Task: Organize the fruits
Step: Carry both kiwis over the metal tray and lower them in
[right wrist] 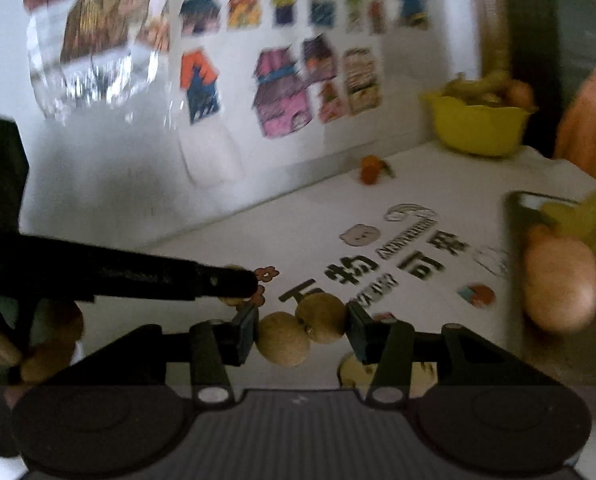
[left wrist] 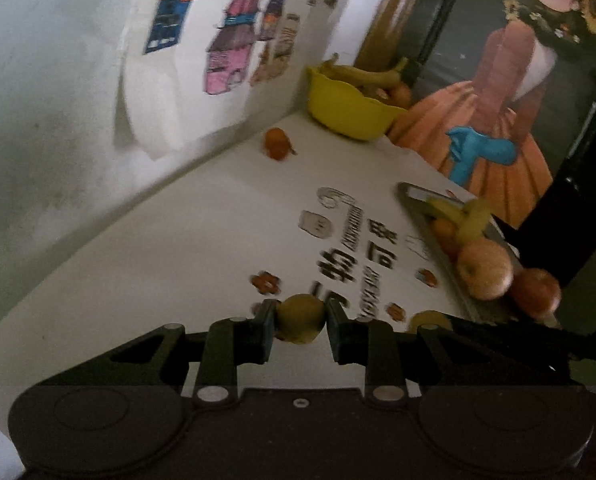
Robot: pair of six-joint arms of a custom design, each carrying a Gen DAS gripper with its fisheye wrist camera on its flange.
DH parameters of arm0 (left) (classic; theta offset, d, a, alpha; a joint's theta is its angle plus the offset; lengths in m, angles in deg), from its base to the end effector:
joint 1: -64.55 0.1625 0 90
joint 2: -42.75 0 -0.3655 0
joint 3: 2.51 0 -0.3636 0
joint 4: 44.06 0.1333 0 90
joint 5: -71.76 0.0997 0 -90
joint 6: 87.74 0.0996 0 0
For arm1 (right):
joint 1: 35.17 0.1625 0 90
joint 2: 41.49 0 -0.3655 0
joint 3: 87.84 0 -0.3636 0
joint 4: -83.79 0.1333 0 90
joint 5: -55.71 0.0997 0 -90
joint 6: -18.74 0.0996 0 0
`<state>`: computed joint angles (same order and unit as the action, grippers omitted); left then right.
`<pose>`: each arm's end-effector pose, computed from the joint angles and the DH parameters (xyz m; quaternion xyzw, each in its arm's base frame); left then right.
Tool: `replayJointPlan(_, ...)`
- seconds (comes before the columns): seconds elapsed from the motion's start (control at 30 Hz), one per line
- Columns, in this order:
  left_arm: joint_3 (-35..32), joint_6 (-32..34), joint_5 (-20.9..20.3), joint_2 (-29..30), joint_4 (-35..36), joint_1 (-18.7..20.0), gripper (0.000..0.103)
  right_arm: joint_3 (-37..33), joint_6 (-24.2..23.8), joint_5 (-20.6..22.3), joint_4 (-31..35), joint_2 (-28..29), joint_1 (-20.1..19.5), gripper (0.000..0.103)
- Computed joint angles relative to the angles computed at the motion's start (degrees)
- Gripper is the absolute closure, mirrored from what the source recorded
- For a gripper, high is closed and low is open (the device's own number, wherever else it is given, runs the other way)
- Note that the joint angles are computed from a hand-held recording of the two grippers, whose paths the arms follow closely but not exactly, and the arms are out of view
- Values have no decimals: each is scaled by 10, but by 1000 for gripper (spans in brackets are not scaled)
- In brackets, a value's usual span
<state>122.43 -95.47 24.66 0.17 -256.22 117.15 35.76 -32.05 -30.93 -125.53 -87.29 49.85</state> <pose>-0.1080 -0.4723 0.0572 0.1037 0.8779 -0.4245 0.1960 0.0976 -0.4825 0.0608 0.3734 -0.8569 0.3260 0.1415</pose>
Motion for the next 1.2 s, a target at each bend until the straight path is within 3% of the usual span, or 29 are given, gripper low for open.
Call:
replayJointPlan(0.27, -11, 34, -13, 26, -23, -42, 74, 89, 4, 10, -107, -66, -41, 51)
replayJointPlan(0.53, -75, 61, -46, 61, 1, -60, 74, 131, 26, 32, -187, -115, -92, 50)
replayJointPlan(0.83, -151, 59, -92, 101, 80, -53, 74, 112, 75, 36, -244, -106, -134, 50)
replayJointPlan(1.2, -217, 50, -120, 159, 127, -44, 74, 66, 124, 27, -242, -95, -160, 50)
